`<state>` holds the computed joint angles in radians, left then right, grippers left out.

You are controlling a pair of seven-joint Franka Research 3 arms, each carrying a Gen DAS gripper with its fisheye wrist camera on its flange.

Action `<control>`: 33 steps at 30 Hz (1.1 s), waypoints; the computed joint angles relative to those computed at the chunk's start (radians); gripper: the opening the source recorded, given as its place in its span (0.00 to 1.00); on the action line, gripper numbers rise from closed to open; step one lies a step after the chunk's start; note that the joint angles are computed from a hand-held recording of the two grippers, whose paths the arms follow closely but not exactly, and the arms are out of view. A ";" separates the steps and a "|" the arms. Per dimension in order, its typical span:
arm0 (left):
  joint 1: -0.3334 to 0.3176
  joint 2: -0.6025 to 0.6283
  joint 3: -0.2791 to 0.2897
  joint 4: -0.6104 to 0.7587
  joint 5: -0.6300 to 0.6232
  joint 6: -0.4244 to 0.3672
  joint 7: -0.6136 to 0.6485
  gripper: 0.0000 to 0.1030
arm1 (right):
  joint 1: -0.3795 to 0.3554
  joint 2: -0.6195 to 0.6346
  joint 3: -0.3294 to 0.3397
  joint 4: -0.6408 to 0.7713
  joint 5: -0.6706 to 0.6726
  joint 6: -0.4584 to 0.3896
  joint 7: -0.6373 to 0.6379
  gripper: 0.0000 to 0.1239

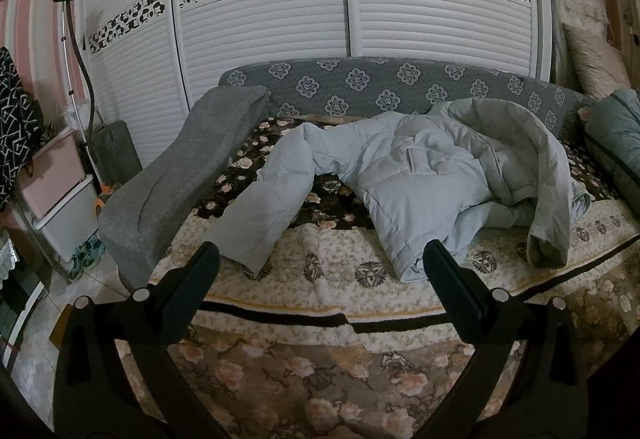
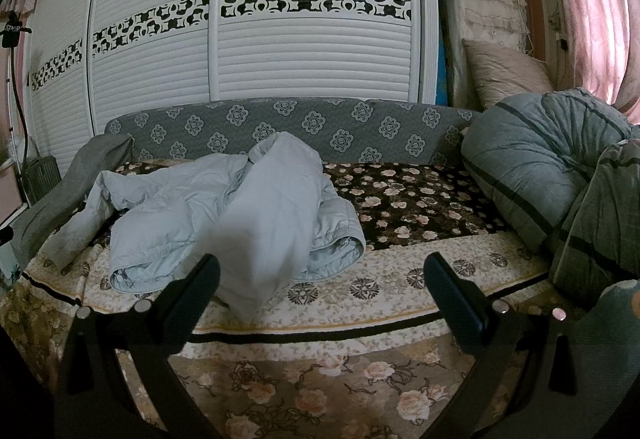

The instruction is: Fold large clothes

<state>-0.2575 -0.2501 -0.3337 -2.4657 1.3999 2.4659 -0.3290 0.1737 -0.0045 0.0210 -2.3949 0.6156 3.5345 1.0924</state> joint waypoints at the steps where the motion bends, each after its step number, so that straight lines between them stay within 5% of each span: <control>1: 0.000 -0.002 0.001 -0.002 0.000 0.002 0.001 0.97 | 0.000 0.000 0.000 0.000 -0.001 0.000 0.001 0.82; 33: -0.007 -0.002 -0.005 0.001 -0.032 -0.014 0.037 0.97 | 0.003 0.000 0.001 0.003 0.016 -0.001 -0.014 0.82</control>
<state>-0.2641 -0.2522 -0.3387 -2.4643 1.3680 2.4516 -0.2925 0.1764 -0.0048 0.0221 -2.3921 0.6311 3.5332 1.0785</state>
